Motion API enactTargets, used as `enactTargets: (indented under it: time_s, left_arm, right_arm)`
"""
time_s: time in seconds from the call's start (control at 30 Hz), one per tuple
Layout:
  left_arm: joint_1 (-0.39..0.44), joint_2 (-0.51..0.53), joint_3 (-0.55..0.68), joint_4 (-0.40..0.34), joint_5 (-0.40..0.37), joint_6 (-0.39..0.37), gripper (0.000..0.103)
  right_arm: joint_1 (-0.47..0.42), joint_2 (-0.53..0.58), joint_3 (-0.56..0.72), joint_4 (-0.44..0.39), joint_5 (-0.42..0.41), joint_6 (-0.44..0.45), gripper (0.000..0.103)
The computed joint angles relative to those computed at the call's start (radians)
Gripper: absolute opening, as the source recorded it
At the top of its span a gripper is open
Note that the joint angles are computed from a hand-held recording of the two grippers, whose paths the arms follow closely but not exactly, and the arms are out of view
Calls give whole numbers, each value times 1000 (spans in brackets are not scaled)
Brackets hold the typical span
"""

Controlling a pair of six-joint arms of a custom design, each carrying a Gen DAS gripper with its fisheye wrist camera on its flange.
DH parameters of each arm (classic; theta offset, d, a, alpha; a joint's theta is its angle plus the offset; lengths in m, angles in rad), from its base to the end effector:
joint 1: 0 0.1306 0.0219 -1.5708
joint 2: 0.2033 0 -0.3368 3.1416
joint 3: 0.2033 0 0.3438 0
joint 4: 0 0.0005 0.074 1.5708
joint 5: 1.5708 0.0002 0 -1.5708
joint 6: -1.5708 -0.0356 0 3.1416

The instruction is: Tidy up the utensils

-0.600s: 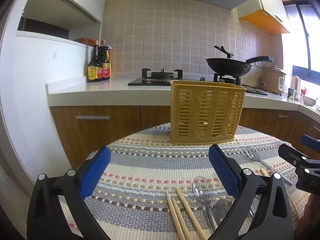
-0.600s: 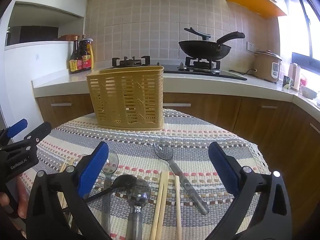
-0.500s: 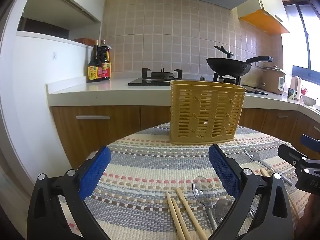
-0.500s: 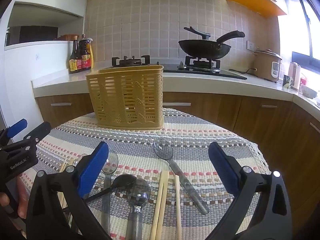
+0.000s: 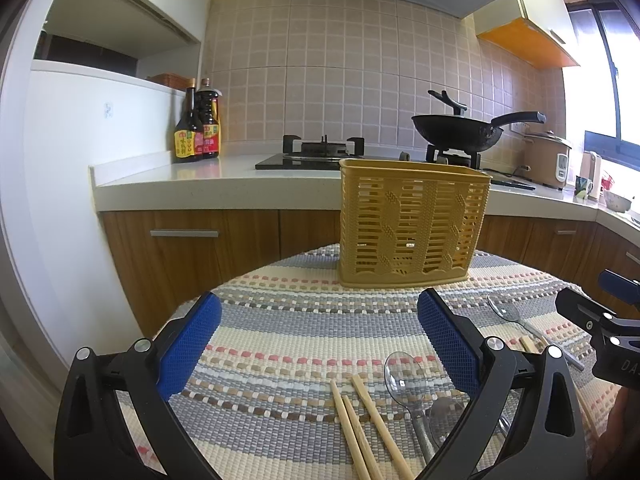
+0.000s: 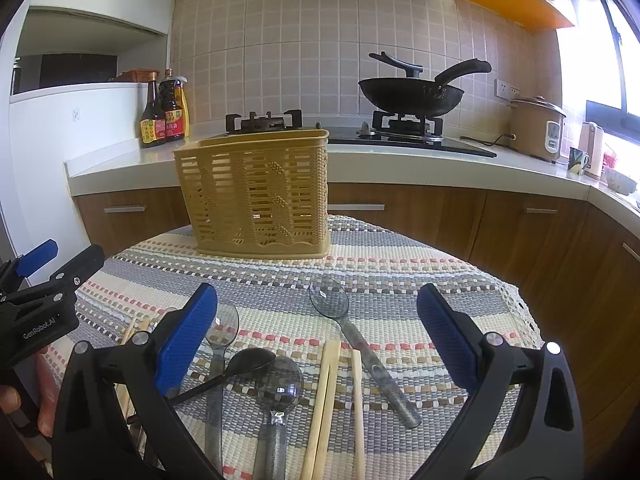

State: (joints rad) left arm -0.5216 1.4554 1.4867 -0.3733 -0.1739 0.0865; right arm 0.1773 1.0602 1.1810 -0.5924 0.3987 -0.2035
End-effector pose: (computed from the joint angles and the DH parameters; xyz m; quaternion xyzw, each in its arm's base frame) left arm 0.4344 -0.2431 0.4401 0.1268 0.8057 -0.1042 0.5692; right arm 0.3533 0.0488 0.4444 0.1144 0.8344 -0.0689 0.5347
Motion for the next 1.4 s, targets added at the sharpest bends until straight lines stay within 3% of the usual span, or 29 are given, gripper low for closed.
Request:
enactTargets:
  time_s: [0.53, 0.77, 1.07, 1.17, 1.27, 1.3, 1.37, 1.4]
  left_arm:
    - [2, 7, 9, -7, 2, 7, 95]
    - [2, 6, 9, -7, 3, 8, 95]
    - [7, 6, 11, -13, 10, 22, 95]
    - [38, 12, 34, -56, 90, 72, 95]
    - [86, 32, 94, -152, 219, 101, 95]
    - [99, 48, 132, -208, 251, 93, 94]
    - [118, 89, 223, -339, 297, 65, 85]
    - [131, 124, 295, -439, 339, 44, 82]
  right_arm:
    - [11, -1, -3, 3, 8, 12, 95]
    - [15, 8, 16, -31, 16, 27, 95]
    - [4, 16, 37, -70, 25, -20, 95]
    - [-12, 27, 51, -97, 8, -64, 95]
    - [-27, 34, 74, -128, 19, -76, 95]
    - [-32, 33, 76, -117, 16, -65, 95]
    - [-43, 66, 136, -175, 37, -45, 95]
    - [-53, 81, 164, -204, 26, -39, 95]
